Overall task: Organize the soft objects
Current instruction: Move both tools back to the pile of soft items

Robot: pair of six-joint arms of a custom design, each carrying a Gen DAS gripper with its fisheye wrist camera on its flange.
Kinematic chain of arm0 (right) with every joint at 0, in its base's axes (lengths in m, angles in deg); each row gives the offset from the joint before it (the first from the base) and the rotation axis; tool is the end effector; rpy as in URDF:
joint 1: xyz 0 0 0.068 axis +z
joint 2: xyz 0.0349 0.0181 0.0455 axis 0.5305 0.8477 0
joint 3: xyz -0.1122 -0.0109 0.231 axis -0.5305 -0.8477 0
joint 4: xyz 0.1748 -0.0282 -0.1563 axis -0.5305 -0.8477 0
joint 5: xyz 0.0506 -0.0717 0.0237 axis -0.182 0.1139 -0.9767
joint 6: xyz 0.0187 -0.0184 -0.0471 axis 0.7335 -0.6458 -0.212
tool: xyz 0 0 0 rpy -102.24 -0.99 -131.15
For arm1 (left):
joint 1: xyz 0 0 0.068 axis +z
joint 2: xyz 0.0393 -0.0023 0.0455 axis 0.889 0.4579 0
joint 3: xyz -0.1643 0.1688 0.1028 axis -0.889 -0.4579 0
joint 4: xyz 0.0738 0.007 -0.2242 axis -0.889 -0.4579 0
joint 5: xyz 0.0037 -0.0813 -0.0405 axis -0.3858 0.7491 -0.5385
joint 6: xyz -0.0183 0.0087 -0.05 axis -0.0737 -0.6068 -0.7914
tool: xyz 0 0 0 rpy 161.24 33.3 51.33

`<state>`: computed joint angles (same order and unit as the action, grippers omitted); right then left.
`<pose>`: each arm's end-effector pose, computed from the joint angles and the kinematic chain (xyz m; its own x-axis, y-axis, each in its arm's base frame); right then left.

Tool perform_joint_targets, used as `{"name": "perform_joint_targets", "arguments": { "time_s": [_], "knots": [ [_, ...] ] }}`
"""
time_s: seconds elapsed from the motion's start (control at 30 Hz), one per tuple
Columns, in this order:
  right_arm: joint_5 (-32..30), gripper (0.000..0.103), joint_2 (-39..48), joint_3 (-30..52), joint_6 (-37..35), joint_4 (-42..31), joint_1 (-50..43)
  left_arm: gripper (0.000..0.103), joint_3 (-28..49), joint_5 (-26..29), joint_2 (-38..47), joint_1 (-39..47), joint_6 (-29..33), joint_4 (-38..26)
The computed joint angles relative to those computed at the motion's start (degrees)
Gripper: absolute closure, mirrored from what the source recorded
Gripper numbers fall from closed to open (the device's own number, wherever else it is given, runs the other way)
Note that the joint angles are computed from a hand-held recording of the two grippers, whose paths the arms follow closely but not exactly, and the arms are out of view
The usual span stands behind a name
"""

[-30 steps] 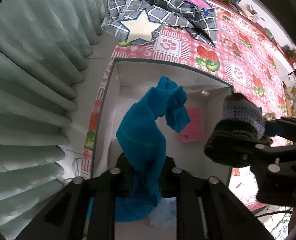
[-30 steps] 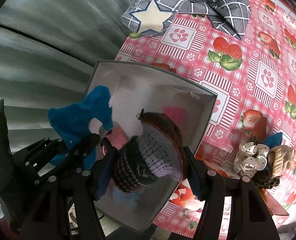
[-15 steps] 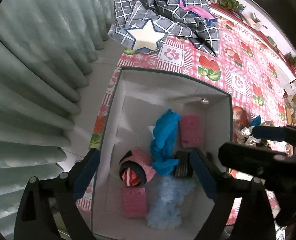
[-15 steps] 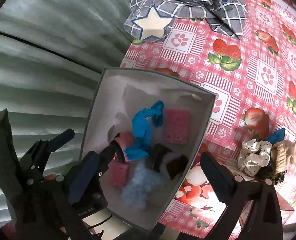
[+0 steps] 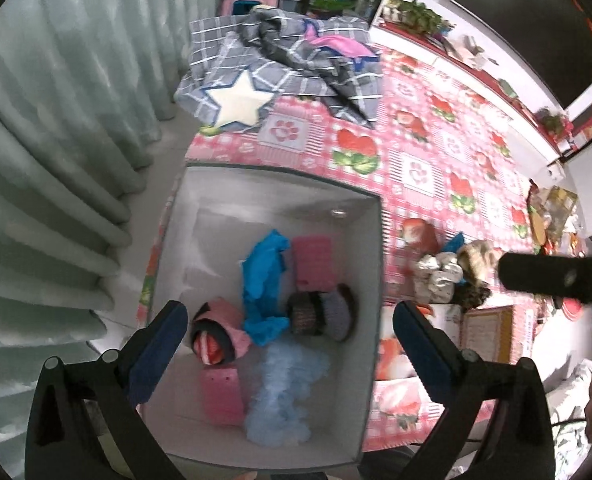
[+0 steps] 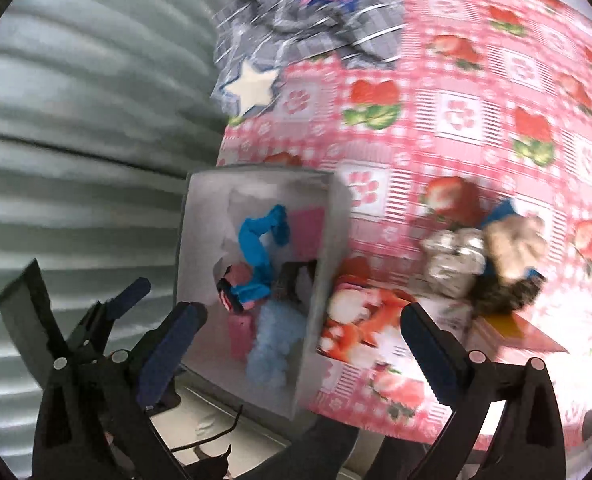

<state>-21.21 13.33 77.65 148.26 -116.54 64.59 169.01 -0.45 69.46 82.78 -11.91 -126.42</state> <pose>0.2021 0.1378 0.3399 -0.9067 0.4181 -0.0564 0.3466 0.8145 0.4652 0.2526 0.0793 0.3180 -0.8865 0.3532 -0.2990 0.4158 0.8915 -0.1797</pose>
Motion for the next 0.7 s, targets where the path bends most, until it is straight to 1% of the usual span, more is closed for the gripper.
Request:
{"name": "perform_joint_targets", "arguments": {
  "time_s": [0.1,0.17,0.3,0.37,0.5,0.57,0.6,0.7],
  "knots": [
    [-1.0,0.001,-8.1,-3.9,0.3,-3.7,-5.4,0.0,-0.7,0.5,-2.2,-2.5,-0.2,-1.3],
    [-1.7,0.001,-11.8,-5.2,-0.9,-6.3,-9.5,0.0,-1.6,0.7,-3.6,-4.7,-0.7,-1.5],
    [-3.8,0.001,-16.7,-8.2,-9.4,-13.4,-22.1,0.0,-4.1,0.1,-6.6,-10.6,-3.1,-1.5],
    [-5.2,0.001,-17.8,-11.3,-14.4,-14.9,-28.5,0.0,-6.0,-0.6,-8.4,-13.3,-4.5,-0.8],
    [-8.4,0.001,-17.9,-20.0,-26.5,-15.1,-39.8,0.0,-9.7,-3.1,-11.1,-21.6,-10.0,2.0],
    [-9.6,0.001,-16.5,-24.5,-32.5,-13.5,-44.0,0.0,-11.0,-4.7,-11.6,-25.5,-12.7,3.5],
    [-10.3,0.001,-15.8,-26.2,-34.6,-12.8,-45.4,0.0,-11.7,-6.2,-11.7,-28.5,-14.8,4.8],
    [-12.5,0.001,-11.3,-30.5,-40.8,-9.1,-48.1,0.0,-13.1,-9.1,-10.8,-33.6,-17.9,7.4]
  ]
}}
